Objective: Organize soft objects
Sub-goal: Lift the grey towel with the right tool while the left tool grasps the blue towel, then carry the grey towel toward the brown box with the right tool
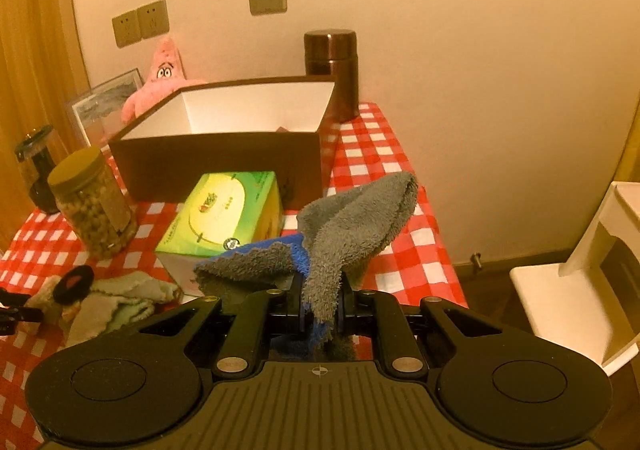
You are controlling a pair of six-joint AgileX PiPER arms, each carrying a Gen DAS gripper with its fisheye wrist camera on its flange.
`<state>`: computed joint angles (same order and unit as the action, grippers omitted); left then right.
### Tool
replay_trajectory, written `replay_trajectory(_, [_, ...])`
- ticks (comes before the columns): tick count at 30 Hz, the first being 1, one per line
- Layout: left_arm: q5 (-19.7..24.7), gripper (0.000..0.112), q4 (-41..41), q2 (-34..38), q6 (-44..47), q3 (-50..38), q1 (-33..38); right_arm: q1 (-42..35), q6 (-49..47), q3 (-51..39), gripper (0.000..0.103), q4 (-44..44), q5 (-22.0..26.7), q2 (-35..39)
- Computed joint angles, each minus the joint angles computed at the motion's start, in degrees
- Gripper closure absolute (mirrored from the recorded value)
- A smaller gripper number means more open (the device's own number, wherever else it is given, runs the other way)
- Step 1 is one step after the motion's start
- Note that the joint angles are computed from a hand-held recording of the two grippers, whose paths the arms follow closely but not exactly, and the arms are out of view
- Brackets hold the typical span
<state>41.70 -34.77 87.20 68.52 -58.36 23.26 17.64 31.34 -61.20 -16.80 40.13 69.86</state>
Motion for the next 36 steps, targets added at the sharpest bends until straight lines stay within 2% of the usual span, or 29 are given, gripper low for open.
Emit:
replay_trajectory(3, [4.6, 0.102, -1.9, 0.0, 0.1, -2.1, 2.3, 0.3, 0.2, -0.6, 0.090, 0.0, 0.7, -1.0])
replay_trajectory(11, [11.7, 0.103, -4.6, -1.2, 0.2, -6.7, 8.1, 1.6, -1.6, -4.3, 0.090, 2.1, 1.4, -1.9])
replay_trajectory(23, [14.9, 0.103, -7.4, 2.9, -1.8, -17.7, 12.8, 5.4, -6.5, -12.5, 0.090, 9.8, -1.3, 2.5])
replay_trajectory(36, [15.9, 0.103, -8.0, 13.2, -4.1, -34.6, 10.1, 5.3, -17.1, -24.2, 0.090, 21.6, -6.2, 13.6])
